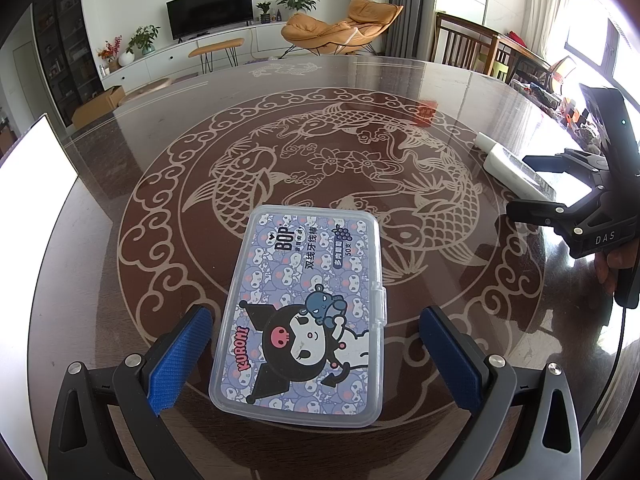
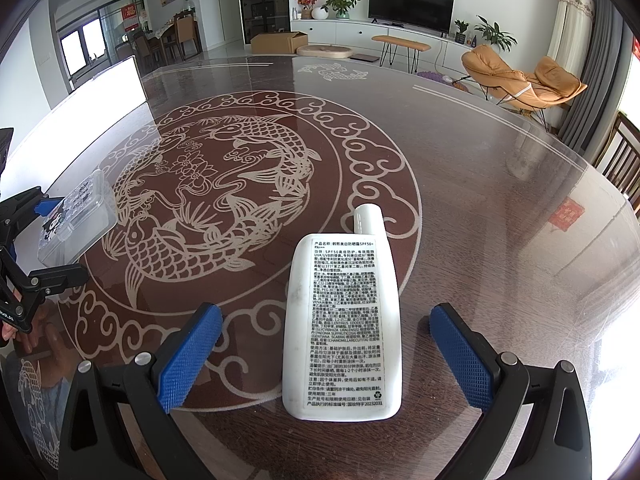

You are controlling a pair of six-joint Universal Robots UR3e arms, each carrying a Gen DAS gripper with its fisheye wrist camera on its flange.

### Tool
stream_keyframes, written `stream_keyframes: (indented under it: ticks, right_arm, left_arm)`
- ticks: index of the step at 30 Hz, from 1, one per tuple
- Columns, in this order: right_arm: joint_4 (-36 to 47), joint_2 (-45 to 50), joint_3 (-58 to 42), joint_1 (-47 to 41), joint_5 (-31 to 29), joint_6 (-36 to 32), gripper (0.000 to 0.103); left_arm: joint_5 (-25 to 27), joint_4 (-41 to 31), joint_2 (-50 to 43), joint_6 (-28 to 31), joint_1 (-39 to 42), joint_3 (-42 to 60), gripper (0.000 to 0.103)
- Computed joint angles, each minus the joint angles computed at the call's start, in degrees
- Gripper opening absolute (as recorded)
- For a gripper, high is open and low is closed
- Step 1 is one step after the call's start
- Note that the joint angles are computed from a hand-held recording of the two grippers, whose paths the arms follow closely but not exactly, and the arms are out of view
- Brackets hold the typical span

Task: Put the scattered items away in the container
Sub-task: 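Lift the clear box with the left gripper while the right gripper grasps the lotion bottle, then carry the clear box and lotion bottle over the cardboard box with both grippers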

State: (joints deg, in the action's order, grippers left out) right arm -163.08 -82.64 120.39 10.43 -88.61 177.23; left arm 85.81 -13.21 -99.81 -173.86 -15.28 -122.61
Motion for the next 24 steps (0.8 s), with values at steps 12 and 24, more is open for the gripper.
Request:
stream_keyframes:
  ticks: [12, 24]
  right_arm:
    - [2.8, -11.4, 7.0, 6.4, -7.5, 12.6, 0.052]
    - [-5.3, -16.1, 12.4, 23.6, -14.2, 30.9, 0.052]
  left_arm:
    - [-5.9, 3.3, 9.6, -3.2, 2.3, -10.1, 0.060]
    - [8.5, 1.3, 24.8, -7.8, -6.7, -15.7, 0.060]
